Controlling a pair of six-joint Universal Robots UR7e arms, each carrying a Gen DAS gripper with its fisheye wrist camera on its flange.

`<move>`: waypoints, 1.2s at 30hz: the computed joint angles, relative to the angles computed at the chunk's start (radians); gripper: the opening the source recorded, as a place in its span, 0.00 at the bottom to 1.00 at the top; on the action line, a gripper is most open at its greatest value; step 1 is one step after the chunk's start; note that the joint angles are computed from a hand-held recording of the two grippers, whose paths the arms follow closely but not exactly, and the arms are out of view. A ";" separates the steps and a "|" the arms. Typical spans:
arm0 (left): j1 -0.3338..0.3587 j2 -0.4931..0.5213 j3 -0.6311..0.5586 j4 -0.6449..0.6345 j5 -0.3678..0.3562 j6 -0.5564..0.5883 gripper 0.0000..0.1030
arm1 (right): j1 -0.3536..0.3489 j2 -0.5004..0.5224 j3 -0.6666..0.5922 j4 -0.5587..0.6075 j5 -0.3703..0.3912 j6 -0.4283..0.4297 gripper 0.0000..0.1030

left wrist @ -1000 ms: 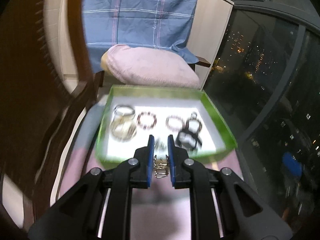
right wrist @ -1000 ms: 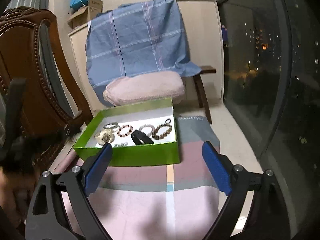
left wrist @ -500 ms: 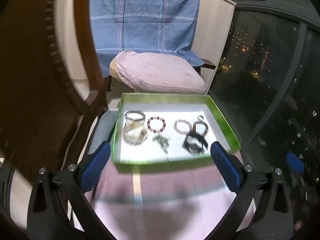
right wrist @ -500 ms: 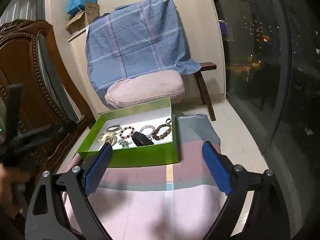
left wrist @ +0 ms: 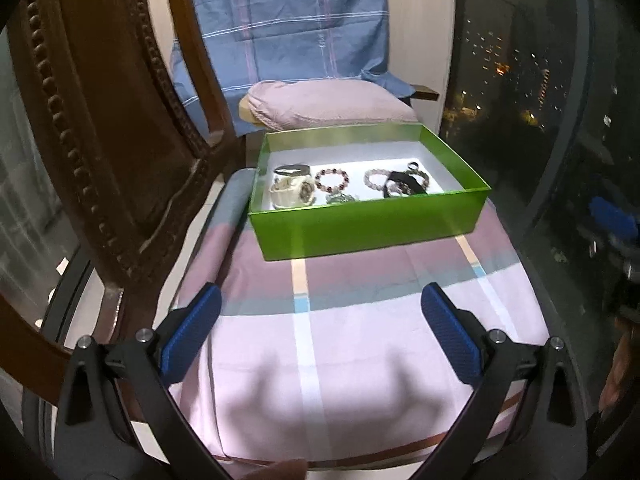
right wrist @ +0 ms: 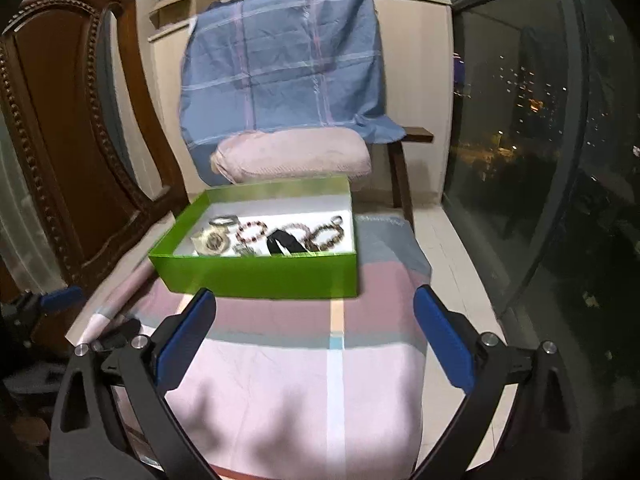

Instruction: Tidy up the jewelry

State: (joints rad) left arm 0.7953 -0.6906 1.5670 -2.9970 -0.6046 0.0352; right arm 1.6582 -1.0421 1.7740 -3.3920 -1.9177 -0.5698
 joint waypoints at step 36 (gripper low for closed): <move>0.000 -0.011 -0.005 -0.032 -0.036 -0.020 0.96 | 0.006 0.005 -0.001 0.028 -0.044 -0.003 0.97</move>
State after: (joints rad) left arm 0.7957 -0.7015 1.5622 -3.0293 -0.6401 0.0156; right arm 1.6646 -1.0368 1.7732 -3.3642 -1.9617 -0.5723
